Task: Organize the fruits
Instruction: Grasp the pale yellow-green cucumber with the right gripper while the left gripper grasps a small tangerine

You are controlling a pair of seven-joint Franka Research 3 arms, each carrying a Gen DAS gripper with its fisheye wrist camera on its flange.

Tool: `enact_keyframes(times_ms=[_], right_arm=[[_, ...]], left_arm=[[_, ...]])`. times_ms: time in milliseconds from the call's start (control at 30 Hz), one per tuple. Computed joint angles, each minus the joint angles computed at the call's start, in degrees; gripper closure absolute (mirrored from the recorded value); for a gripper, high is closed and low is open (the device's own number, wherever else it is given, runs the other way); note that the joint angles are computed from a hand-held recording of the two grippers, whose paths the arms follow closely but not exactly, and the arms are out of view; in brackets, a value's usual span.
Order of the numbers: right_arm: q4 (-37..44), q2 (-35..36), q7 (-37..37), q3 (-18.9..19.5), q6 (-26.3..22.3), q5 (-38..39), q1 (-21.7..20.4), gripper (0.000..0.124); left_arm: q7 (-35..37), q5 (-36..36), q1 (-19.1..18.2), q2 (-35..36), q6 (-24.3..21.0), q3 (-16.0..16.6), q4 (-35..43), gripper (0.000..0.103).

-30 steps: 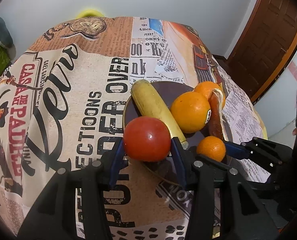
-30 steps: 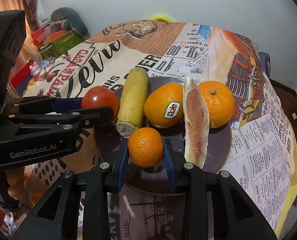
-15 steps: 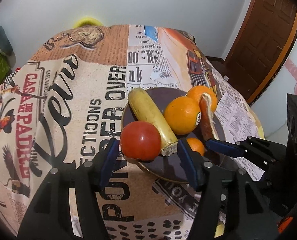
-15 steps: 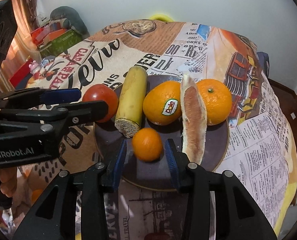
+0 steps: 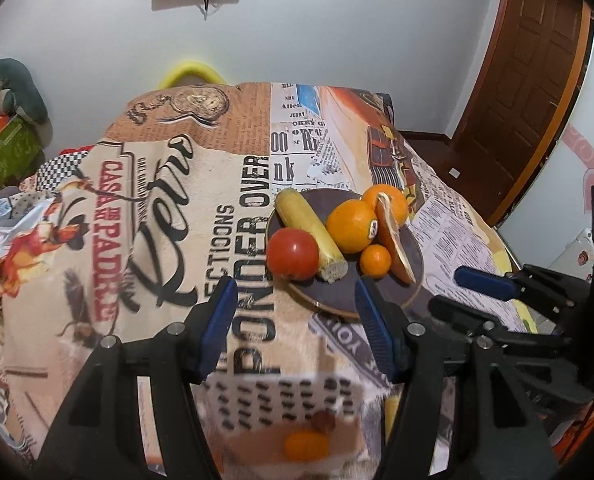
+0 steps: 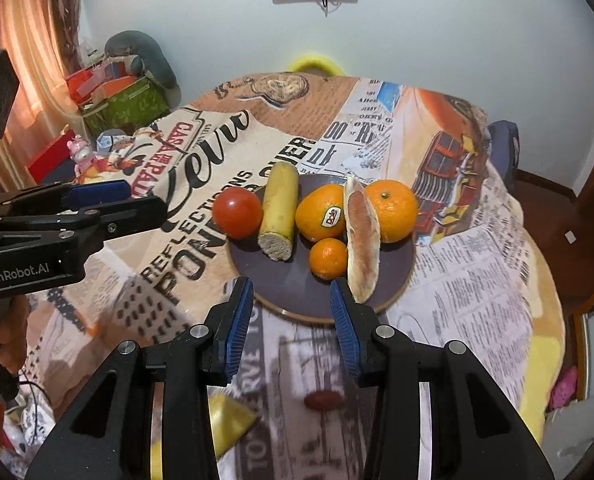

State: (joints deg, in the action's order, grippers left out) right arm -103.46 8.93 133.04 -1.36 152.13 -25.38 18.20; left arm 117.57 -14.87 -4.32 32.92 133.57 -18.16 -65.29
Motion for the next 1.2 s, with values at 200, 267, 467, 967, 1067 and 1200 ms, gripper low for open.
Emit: enact_keyframes(times_ms=[200,267,467,967,1067,1200], right_arm=[[-3.71,-3.81,4.46,1.2,-1.34,-3.62,0.79,0.084],[-4.74,-4.55,5.53,1.95,-1.62,-4.16,0.68,0.083],[-6.01,-4.5,5.1,3.93,-3.24,-1.73,0.97,0.082],[-5.55,-0.2,3.84,3.64,-4.24,4.8,4.02,0.068],[-5.19,0.45,3.93,3.27,-4.17,4.53,4.37,0.065],[-5.52,0.66,1.92,3.04,-2.95,5.71,4.14,0.066]], left_arm=[[3.73,-4.62,3.5,-8.84,3.95,-0.59,-12.87,0.041],[4.82,-5.7,3.91,-10.73,4.55,-0.23,-15.64,0.041],[8.24,-8.53,4.53,-15.46,5.82,1.21,-23.32,0.041],[9.93,-8.79,4.61,-17.72,3.17,4.17,-31.31,0.041],[10.1,-8.7,4.48,-17.42,2.9,4.13,-31.47,0.041],[10.2,-8.5,4.1,-16.82,2.11,3.79,-31.07,0.041]])
